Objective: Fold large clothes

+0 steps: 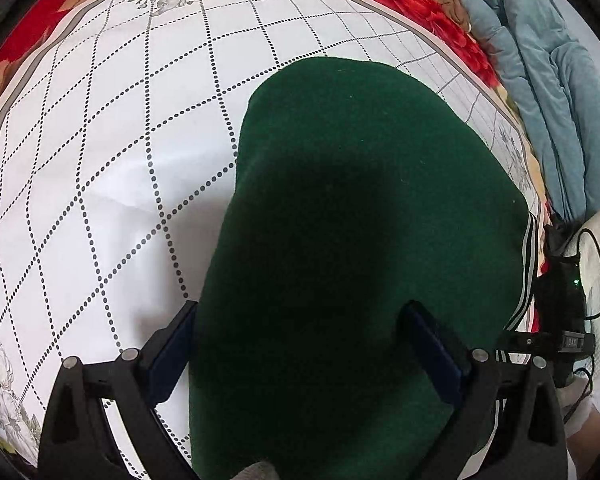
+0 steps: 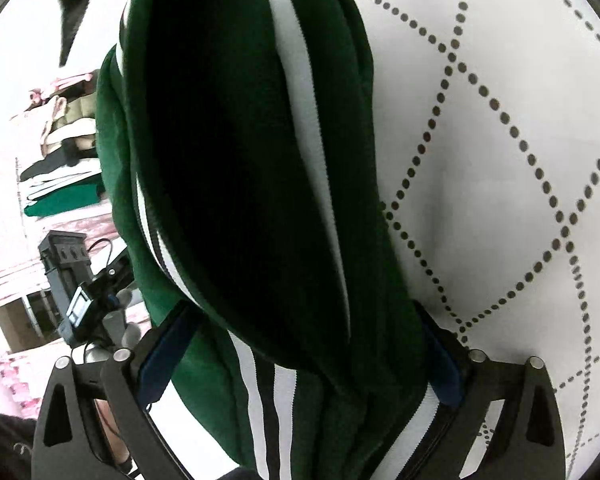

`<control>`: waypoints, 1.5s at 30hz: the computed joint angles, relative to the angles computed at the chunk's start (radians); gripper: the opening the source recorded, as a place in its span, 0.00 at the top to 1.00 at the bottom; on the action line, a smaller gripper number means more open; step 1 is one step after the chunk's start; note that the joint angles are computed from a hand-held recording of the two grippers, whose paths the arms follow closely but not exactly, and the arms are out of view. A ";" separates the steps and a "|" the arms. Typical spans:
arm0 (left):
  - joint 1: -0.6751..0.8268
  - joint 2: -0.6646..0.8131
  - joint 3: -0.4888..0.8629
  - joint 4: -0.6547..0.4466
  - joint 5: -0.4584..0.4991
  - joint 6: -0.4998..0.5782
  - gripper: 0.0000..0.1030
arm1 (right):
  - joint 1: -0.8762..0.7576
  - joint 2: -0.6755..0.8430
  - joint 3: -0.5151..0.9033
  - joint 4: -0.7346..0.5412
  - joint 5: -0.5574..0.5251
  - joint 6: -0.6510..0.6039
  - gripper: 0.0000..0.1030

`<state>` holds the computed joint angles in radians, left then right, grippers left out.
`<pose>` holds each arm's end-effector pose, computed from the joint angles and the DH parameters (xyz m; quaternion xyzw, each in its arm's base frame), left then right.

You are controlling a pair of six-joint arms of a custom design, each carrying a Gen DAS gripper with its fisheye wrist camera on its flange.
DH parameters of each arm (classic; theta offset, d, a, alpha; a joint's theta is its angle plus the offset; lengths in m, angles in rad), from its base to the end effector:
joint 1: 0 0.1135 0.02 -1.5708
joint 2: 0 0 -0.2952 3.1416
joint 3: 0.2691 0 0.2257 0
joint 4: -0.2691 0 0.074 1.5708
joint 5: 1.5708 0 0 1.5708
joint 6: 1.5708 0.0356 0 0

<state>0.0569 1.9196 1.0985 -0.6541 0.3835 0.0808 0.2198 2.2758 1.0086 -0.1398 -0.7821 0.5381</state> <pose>0.3235 0.0051 0.1660 0.0208 0.9804 -0.1867 0.0599 0.3359 0.1008 0.0507 -0.1152 -0.9147 -0.3809 0.0703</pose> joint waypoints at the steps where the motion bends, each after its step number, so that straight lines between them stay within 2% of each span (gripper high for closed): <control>1: -0.001 -0.002 -0.001 0.001 -0.003 0.000 0.01 | 0.009 -0.023 -0.019 0.016 0.017 0.035 0.14; 2: 0.002 -0.005 -0.004 0.002 -0.007 0.004 0.01 | 0.003 -0.049 -0.047 0.034 0.019 0.059 0.18; 4: -0.006 -0.008 -0.003 0.012 -0.018 -0.013 0.01 | -0.015 -0.119 -0.142 0.153 -0.033 0.142 0.35; 5: -0.002 -0.009 -0.004 0.009 -0.017 -0.012 0.01 | -0.021 -0.145 -0.178 0.186 -0.051 0.170 0.37; 7: 0.001 -0.014 -0.002 -0.004 -0.024 -0.019 0.01 | -0.035 -0.176 -0.204 0.147 -0.035 0.175 0.38; 9: 0.002 -0.045 -0.004 -0.026 -0.048 -0.031 0.01 | -0.039 -0.221 -0.189 0.018 0.086 0.149 0.35; 11: -0.004 -0.105 -0.015 -0.046 -0.090 -0.049 0.01 | -0.063 -0.315 -0.211 -0.076 0.181 0.153 0.35; 14: -0.019 -0.209 -0.052 -0.072 -0.154 -0.068 0.01 | -0.051 -0.491 -0.266 -0.148 0.260 0.182 0.35; 17: -0.036 -0.271 -0.094 -0.090 -0.179 -0.083 0.01 | -0.011 -0.592 -0.313 -0.168 0.247 0.245 0.33; 18: -0.046 -0.280 -0.106 -0.091 -0.182 -0.091 0.01 | 0.036 -0.598 -0.332 -0.137 0.242 0.297 0.28; 20: -0.086 -0.280 -0.133 -0.080 -0.206 -0.111 0.01 | 0.079 -0.526 -0.313 -0.142 0.236 0.303 0.27; 21: -0.105 -0.274 -0.147 -0.076 -0.222 -0.114 0.01 | 0.108 -0.473 -0.306 -0.122 0.237 0.318 0.33; 22: -0.118 -0.274 -0.159 -0.068 -0.238 -0.118 0.01 | 0.159 -0.470 -0.318 -0.074 0.250 0.372 0.59; 23: -0.138 -0.278 -0.176 -0.049 -0.272 -0.124 0.01 | 0.182 -0.466 -0.303 -0.079 0.275 0.377 0.62; 25: -0.178 -0.278 -0.202 -0.011 -0.342 -0.129 0.01 | 0.207 -0.508 -0.290 -0.111 0.315 0.393 0.77; 26: -0.193 -0.272 -0.214 0.005 -0.377 -0.131 0.01 | 0.207 -0.560 -0.314 -0.097 0.320 0.432 0.80; 27: -0.207 -0.262 -0.226 0.022 -0.405 -0.133 0.00 | 0.205 -0.620 -0.339 -0.084 0.325 0.470 0.90; 29: -0.228 -0.243 -0.253 0.061 -0.428 -0.130 0.00 | 0.206 -0.731 -0.352 -0.127 0.371 0.489 0.90; 31: -0.267 -0.223 -0.231 0.035 -0.472 -0.154 0.00 | 0.216 -0.672 -0.310 -0.214 0.389 0.393 0.90; 33: -0.301 -0.235 -0.211 0.008 -0.534 -0.200 0.00 | 0.204 -0.596 -0.295 -0.220 0.367 0.371 0.88; 36: -0.308 -0.285 -0.148 -0.074 -0.527 -0.230 0.00 | 0.138 -0.584 -0.234 -0.282 0.340 0.286 0.85; 38: -0.307 -0.300 -0.110 -0.103 -0.529 -0.241 0.00 | 0.073 -0.643 -0.221 -0.327 0.408 0.210 0.66; 39: -0.311 -0.299 -0.088 -0.110 -0.538 -0.253 0.00 | 0.057 -0.673 -0.214 -0.321 0.436 0.194 0.37; 40: -0.320 -0.302 -0.086 -0.103 -0.547 -0.267 0.00 | 0.034 -0.694 -0.202 -0.316 0.457 0.174 0.12; 42: -0.331 -0.275 -0.055 -0.090 -0.567 -0.283 0.00 | -0.021 -0.682 -0.180 -0.260 0.415 0.135 0.10; 44: -0.333 -0.251 -0.051 -0.064 -0.588 -0.288 0.00 | -0.047 -0.614 -0.099 -0.261 0.407 0.078 0.23; 45: -0.336 -0.235 -0.043 -0.053 -0.599 -0.295 0.00 | -0.051 -0.571 -0.056 -0.263 0.415 0.063 0.38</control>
<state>-0.2795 1.6848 1.0552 -0.7073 -0.2158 -0.2146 0.1684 1.7044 0.9528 -0.4026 -0.3670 0.6007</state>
